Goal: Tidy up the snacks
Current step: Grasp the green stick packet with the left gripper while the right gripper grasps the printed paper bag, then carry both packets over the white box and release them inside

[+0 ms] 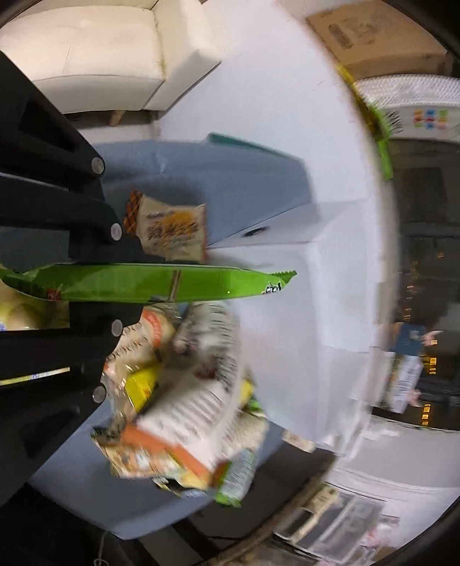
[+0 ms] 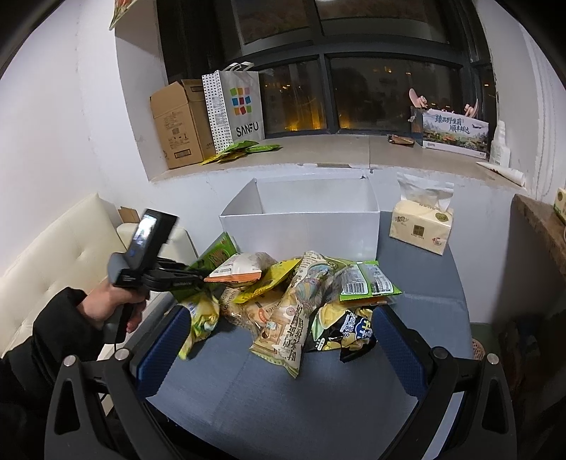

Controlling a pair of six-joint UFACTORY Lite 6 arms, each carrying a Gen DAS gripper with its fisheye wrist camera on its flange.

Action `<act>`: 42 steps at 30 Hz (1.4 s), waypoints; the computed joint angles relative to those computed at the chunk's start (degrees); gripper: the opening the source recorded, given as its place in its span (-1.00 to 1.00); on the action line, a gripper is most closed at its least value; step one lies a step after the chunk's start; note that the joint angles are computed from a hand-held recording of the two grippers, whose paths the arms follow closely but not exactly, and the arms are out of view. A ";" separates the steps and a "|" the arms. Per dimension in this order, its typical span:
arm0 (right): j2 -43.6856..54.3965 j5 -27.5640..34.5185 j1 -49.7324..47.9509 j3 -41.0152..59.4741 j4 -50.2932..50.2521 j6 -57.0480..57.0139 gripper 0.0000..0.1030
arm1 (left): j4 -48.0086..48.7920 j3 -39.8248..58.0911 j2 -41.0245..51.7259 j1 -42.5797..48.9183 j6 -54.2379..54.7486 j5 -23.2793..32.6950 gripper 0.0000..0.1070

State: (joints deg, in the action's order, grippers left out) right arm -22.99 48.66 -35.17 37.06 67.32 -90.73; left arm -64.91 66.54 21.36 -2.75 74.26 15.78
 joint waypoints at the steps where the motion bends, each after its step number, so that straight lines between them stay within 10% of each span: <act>1: 0.65 -0.26 0.36 0.30 0.14 0.23 1.00 | -6.00 -2.46 -2.54 0.93 5.71 0.79 -0.75; 6: 3.81 -4.62 5.83 1.94 0.02 2.33 1.00 | -30.51 -18.77 -21.10 8.06 28.77 8.29 -0.75; 16: 30.39 -16.53 27.62 25.86 -6.40 16.65 1.00 | -26.55 -33.56 -43.70 22.86 24.26 24.10 -0.75; 24: 63.34 -15.52 39.27 61.59 -37.34 50.39 0.99 | -22.03 -35.50 -44.97 32.18 23.62 31.77 -0.75; 25: 67.93 -12.44 40.26 66.76 -40.94 53.11 0.89 | -21.99 -35.79 -44.96 32.32 23.81 31.96 -0.75; 26: 70.27 -10.63 40.69 69.53 -42.50 54.03 0.13 | -21.87 -36.13 -44.90 32.71 24.18 32.38 -0.75; 29: 68.06 -14.30 41.56 63.81 -43.73 51.20 -0.28 | -22.09 -36.47 -44.33 33.66 24.88 32.77 -0.75; 42: 33.25 -13.94 24.60 28.42 1.23 3.26 -0.31 | -30.73 -23.77 -32.47 18.86 20.39 29.86 -0.75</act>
State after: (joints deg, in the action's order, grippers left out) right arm 10.26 34.73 -10.56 65.47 68.55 -87.48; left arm -95.64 42.77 -11.11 16.11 94.65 45.64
